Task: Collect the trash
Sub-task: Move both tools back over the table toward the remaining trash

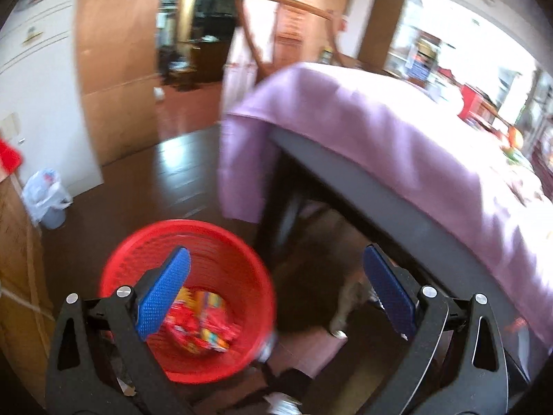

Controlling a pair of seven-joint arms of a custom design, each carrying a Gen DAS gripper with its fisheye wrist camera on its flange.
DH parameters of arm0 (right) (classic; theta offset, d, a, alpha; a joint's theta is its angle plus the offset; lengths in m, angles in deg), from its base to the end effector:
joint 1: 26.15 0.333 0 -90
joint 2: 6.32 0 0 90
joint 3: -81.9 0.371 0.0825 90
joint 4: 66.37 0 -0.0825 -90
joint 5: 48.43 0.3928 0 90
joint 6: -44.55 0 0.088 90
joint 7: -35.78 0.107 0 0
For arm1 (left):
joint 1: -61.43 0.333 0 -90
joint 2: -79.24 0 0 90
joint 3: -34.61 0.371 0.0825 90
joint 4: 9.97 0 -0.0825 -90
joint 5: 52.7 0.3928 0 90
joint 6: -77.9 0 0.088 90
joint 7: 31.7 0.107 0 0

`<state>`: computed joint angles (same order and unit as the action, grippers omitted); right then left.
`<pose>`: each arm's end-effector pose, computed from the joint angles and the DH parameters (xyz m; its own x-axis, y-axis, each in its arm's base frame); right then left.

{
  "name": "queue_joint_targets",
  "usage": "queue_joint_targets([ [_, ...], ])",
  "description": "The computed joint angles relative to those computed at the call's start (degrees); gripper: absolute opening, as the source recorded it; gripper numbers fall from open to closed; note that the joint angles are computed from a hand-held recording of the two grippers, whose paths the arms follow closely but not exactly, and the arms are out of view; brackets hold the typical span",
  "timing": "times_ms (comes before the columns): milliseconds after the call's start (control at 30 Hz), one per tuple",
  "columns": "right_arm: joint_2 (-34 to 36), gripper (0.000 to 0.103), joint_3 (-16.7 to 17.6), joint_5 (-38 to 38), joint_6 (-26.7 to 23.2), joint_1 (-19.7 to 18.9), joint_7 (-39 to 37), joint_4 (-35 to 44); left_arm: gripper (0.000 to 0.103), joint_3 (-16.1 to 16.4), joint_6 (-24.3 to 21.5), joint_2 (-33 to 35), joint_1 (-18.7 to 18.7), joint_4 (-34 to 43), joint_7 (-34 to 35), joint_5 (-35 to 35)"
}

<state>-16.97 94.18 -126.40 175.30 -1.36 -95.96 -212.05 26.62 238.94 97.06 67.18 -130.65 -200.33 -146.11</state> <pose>0.3659 0.2484 0.3922 -0.5835 -0.7849 -0.2083 -0.3443 0.4714 -0.8120 0.5993 0.0285 0.3220 -0.3476 -0.9195 0.1835 -0.6933 0.1202 -0.7106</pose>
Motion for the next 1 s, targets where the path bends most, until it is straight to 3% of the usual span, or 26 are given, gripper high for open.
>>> queue_joint_targets([
  [67, -1.8, 0.076, -0.5, 0.2, -0.4, -0.6, 0.1, -2.0, 0.096, -0.6, -2.5, -1.8, -0.4, -1.7, -3.2, 4.8],
  [267, -6.3, 0.081, -1.3, -2.1, -1.6, -3.1, 2.0, -5.9, 0.096, -3.2, -5.7, -6.8, -4.2, -4.5, -3.1, 12.0],
  [500, -7.9, 0.088, -2.7, -4.1, 0.2, -5.8, -0.5, -6.8, 0.096, -5.2, -17.4, -8.0, -10.0, -1.2, -17.2, 28.9],
  [600, -8.5, 0.091, -3.0, -4.3, 1.0, -6.6, -1.1, -7.4, 0.096, -6.3, -17.6, -7.1, -12.8, 0.6, -21.9, 33.4],
  [733, -8.8, 0.092, -3.2, -6.0, 1.9, -7.7, 0.9, -8.5, 0.096, -8.2, -13.9, -4.1, -16.9, 3.7, -27.4, 39.4],
  [900, -8.8, 0.095, -3.4, -8.6, 3.3, -8.1, 1.9, -8.7, 0.096, -8.8, -11.3, 0.5, -19.9, 7.6, -36.0, 48.6],
  [1000, -8.3, 0.096, -4.2, -9.8, 5.3, -8.1, 2.0, -8.5, 0.096, -8.8, -12.6, 3.4, -20.2, 10.9, -42.3, 53.2],
])
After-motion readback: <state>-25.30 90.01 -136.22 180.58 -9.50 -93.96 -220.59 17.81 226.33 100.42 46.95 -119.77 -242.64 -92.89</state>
